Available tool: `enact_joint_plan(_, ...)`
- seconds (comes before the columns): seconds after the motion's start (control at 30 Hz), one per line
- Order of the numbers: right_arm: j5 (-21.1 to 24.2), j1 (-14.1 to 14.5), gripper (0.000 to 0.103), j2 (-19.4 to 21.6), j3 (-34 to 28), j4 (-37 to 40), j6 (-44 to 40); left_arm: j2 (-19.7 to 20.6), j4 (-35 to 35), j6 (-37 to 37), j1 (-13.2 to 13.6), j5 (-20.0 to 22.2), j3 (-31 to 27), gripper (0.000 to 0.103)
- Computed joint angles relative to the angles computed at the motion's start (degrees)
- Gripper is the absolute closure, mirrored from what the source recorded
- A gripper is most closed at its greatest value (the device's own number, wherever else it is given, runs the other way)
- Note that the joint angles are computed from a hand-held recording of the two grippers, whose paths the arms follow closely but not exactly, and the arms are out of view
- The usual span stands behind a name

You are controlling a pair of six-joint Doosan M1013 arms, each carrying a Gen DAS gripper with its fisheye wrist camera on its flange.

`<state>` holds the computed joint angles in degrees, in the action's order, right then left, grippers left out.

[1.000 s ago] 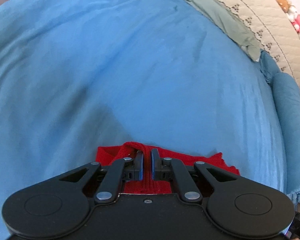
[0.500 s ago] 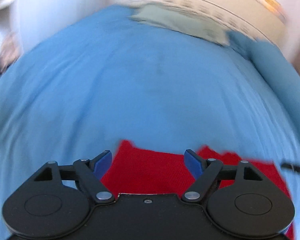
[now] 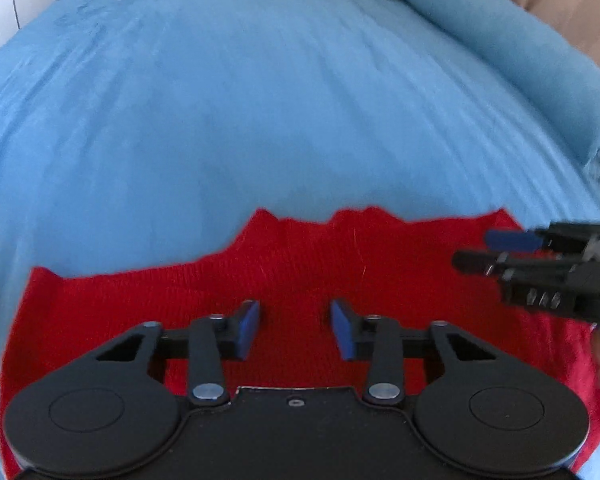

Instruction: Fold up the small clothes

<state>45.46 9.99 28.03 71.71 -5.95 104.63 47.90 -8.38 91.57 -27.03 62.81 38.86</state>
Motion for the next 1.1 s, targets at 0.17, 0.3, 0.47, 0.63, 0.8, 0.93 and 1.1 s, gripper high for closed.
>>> enact_joint_plan(0.17,-1.9,-0.1,0.084,-0.5,0.9,-1.5,0.1,0.4,1.1,2.6,-0.2,0.3,-1.1,0.099)
enact_joint_plan(0.3,-3.0,0.0,0.084,-1.0,1.2,-3.7,0.7,-0.1,2.0,3.4,-0.4,-3.1,-0.7,0.099)
enact_joint_plan(0.47,-4.0,-0.2,0.085,-1.1,1.4,-5.8,4.9,0.6,4.0,1.4,-1.0,-3.9,-1.4,0.099)
enact_joint_plan(0.63,-4.4,-0.2,0.070,-1.1,2.0,-5.9,5.1,-2.0,5.2,-2.2,-1.0,-7.1,2.7,0.040)
enact_joint_plan(0.8,-12.8,0.3,0.023,-5.6,8.1,-8.3,9.0,-10.7,6.2,-6.6,0.3,-16.4,16.2,0.019)
enact_joint_plan(0.93,-13.2,0.4,0.023,-9.6,12.7,-1.1,4.2,-14.2,5.9,-10.6,1.6,-13.8,22.0,0.020)
enact_joint_plan(1.1,-9.9,1.4,0.023,-11.3,16.4,-2.3,4.2,-16.2,6.6,-11.0,2.3,-13.4,27.5,0.021)
